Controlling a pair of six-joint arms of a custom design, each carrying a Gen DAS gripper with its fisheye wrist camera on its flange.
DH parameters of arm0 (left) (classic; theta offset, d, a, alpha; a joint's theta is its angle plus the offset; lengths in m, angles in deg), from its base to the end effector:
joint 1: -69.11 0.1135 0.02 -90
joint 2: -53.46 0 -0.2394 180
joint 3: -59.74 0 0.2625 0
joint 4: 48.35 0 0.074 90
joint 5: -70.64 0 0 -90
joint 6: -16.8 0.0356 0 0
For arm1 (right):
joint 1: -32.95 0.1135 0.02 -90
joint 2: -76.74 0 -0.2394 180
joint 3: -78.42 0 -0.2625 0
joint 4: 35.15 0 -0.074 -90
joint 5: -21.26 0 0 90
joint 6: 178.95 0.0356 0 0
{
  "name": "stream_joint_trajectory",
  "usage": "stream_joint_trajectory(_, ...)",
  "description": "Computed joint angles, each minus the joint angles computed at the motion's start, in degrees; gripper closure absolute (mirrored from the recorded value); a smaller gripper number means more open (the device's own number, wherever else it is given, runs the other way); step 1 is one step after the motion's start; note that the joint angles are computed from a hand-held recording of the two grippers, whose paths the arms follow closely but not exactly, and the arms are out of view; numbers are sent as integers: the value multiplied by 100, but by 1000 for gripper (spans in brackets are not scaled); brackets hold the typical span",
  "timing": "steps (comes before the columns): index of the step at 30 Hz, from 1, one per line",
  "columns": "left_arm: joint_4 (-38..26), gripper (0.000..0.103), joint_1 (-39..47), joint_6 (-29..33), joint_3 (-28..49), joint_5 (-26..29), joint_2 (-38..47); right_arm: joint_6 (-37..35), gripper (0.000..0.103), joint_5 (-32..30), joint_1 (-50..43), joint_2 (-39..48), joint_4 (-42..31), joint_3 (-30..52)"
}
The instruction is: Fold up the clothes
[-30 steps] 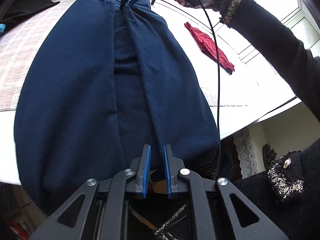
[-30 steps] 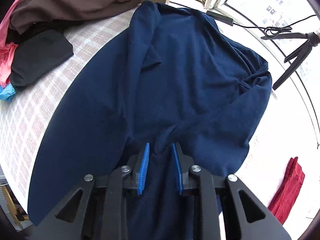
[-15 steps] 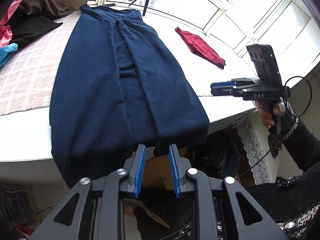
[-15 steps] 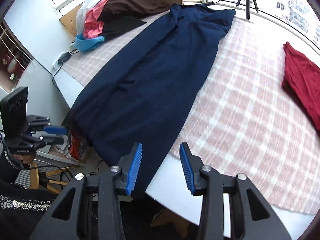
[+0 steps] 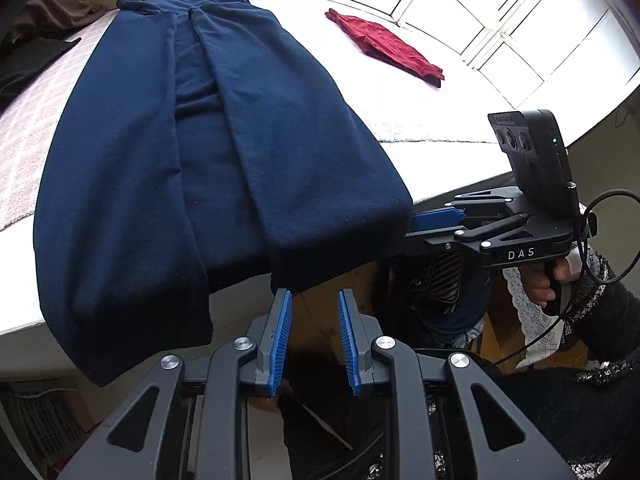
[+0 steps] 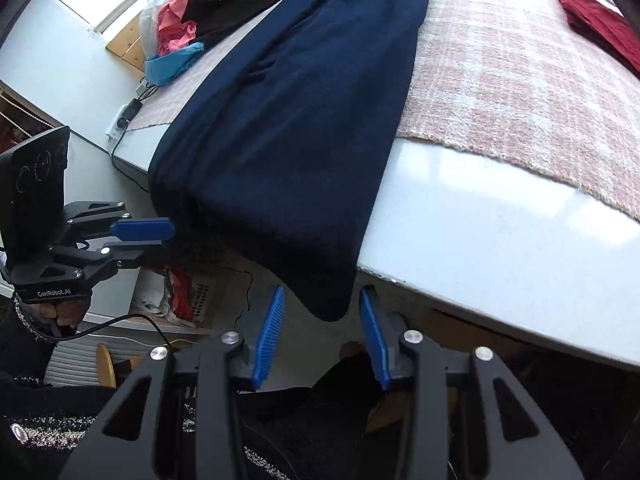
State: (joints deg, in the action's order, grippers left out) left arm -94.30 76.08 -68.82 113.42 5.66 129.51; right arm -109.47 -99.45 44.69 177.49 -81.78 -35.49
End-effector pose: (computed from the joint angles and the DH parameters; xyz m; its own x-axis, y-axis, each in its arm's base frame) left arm 0.2443 0.0147 0.1472 -0.9163 -0.0423 -0.3984 0.1154 0.9244 -0.3637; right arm 0.2865 0.0781 0.0960 -0.8185 -0.4779 -0.3188 -0.5740 0.7031 0.4197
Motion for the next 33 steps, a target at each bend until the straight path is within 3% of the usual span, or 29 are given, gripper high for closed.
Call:
stream_joint_trajectory(2,-27,81,46,15,-50,17,-143,2,65,-68,14,224,-13,129)
stream_joint_trajectory(3,-42,81,69,22,-74,26,-215,15,70,-106,23,326,-7,184)
stream_joint_trajectory(4,-57,81,107,54,-96,22,-275,28,88,-144,32,427,-3,241)
stream_joint_trajectory(5,-72,81,108,42,-116,3,-339,-10,97,-251,17,485,-60,289)
stream_joint_trajectory(8,-121,81,131,9,-155,-78,-536,-219,98,-687,-114,509,-588,489)
stream_joint_trajectory(12,-210,81,185,21,-143,-89,-717,-1117,98,-1900,-651,232,-1986,805)
stream_joint_trajectory(15,-169,81,124,79,-80,-159,-616,-629,98,-1205,-495,275,-1261,595)
stream_joint_trajectory(17,-130,81,28,110,-12,-228,-523,-561,96,-792,-342,977,-1524,954)
stream_joint_trajectory(19,-110,81,-79,177,72,-311,-464,-611,94,-410,-221,955,-1616,934)
stream_joint_trajectory(23,-139,81,73,288,79,-162,-673,-979,94,-425,-372,284,-2161,1072)
stream_joint_trajectory(27,-311,79,611,352,-176,-106,-1147,-766,94,-545,-456,-339,-2037,1682)
stream_joint_trajectory(32,-692,79,1478,561,-839,-246,-1884,-684,94,-464,-1,-27,-2234,3093)
stream_joint_trajectory(33,-693,79,1625,545,-957,-184,-1937,-679,89,-382,160,86,-2270,3368)
